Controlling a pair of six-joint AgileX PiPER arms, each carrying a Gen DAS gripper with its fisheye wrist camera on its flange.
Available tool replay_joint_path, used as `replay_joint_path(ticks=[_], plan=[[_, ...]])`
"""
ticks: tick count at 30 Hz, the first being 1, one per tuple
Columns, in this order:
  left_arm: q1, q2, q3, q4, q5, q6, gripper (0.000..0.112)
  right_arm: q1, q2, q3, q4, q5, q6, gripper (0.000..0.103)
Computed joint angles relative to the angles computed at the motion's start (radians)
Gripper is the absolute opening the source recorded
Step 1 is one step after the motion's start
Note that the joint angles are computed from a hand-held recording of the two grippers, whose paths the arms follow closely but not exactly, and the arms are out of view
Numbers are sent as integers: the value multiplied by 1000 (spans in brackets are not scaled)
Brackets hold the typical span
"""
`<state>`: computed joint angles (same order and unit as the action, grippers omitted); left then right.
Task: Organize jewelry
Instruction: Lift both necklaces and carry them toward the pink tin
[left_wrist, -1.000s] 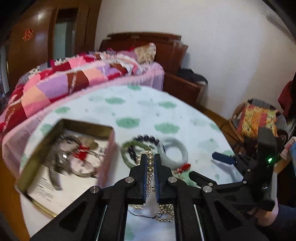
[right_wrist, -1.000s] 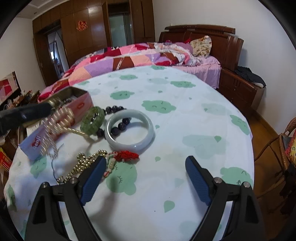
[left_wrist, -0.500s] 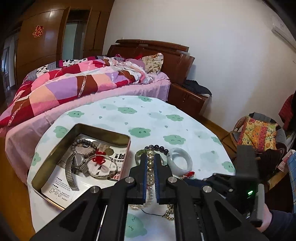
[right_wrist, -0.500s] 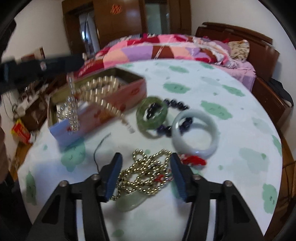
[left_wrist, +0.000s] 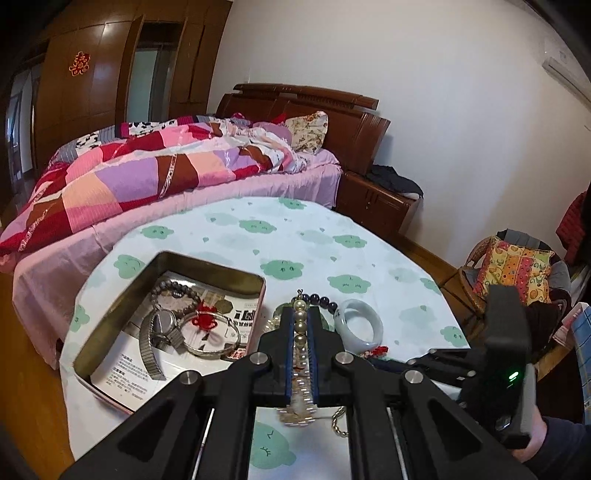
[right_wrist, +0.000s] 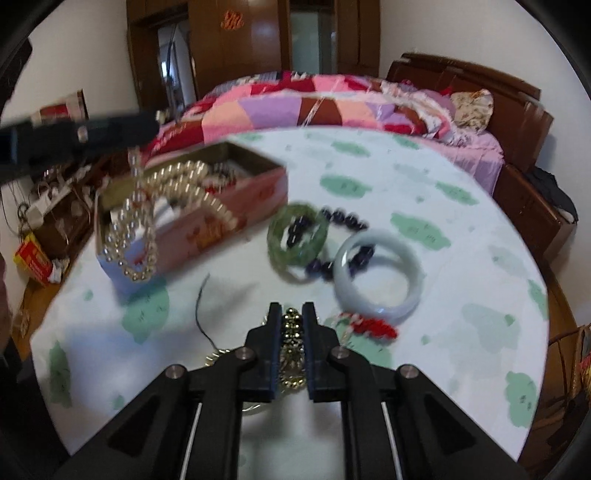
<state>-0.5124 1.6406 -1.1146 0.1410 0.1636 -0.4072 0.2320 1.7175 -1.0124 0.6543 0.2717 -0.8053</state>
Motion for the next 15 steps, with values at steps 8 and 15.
replay_joint_path(ticks=[8,15], plan=[[21,-45,7,-52,-8,49,5,-7,-112,1,79,-6,-58,13],[37,-72,3,-54,-6,60,5,-11,-142,-62,81,36,-50,13]])
